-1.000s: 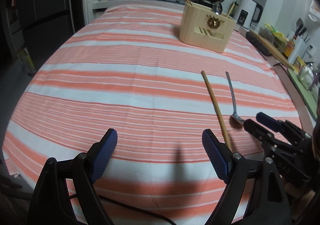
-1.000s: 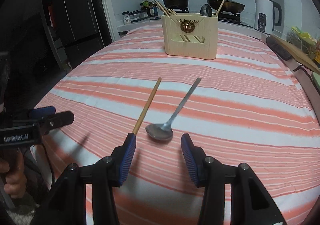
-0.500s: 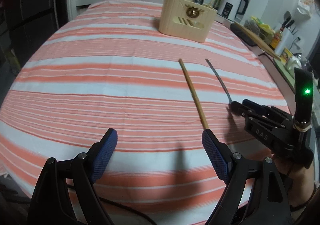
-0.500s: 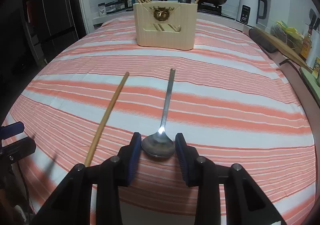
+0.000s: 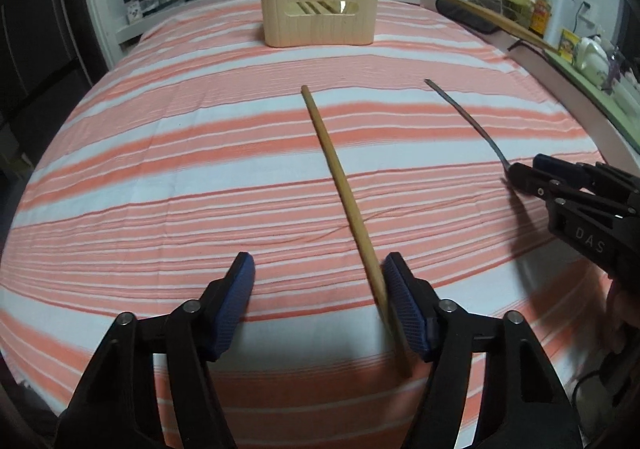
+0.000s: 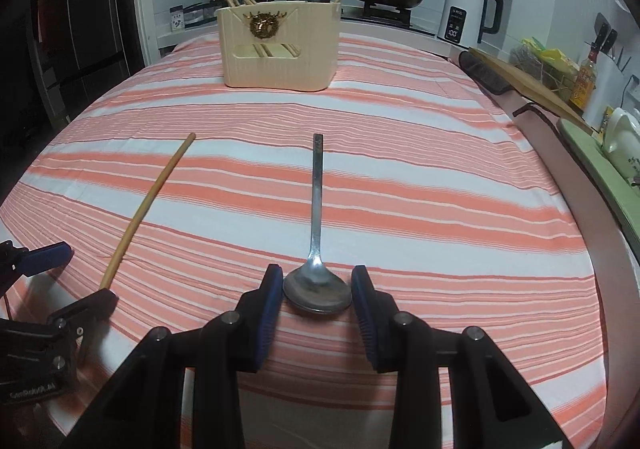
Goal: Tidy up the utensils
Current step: 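Close the left tool on the last chopstick while the right tool reopens over the spoon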
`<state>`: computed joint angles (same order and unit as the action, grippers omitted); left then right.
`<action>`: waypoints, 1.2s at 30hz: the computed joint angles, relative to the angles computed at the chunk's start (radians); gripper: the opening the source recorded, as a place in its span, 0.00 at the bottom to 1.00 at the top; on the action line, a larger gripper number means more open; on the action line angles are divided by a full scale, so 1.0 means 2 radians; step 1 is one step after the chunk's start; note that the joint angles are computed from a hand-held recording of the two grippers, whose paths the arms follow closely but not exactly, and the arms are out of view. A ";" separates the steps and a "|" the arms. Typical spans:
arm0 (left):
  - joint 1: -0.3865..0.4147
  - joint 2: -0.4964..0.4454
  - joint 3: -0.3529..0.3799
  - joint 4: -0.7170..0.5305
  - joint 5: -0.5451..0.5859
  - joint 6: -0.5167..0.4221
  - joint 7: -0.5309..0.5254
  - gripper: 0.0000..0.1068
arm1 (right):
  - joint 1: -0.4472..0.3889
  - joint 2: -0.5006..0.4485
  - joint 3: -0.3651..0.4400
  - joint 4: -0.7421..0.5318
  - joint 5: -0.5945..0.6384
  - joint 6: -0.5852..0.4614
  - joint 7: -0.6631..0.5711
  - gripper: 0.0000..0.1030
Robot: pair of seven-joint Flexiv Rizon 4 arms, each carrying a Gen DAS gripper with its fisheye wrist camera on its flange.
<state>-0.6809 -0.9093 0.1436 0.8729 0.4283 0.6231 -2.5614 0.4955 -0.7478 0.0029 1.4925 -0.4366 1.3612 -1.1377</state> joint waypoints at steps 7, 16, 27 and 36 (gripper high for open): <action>-0.005 0.014 0.013 0.022 0.015 -0.002 -0.039 0.05 | 0.009 0.010 -0.041 0.029 -0.021 0.023 0.022 0.35; 0.027 0.070 -0.005 0.130 0.018 0.084 -0.081 0.13 | -0.018 0.009 -0.017 0.030 -0.017 0.038 0.015 0.36; -0.007 0.081 0.011 0.144 0.056 0.070 -0.087 0.44 | 0.003 0.030 -0.053 0.095 0.008 0.117 0.019 0.46; -0.018 0.073 0.012 0.131 0.081 0.075 -0.111 0.03 | 0.005 0.029 -0.046 0.092 0.036 0.125 0.027 0.46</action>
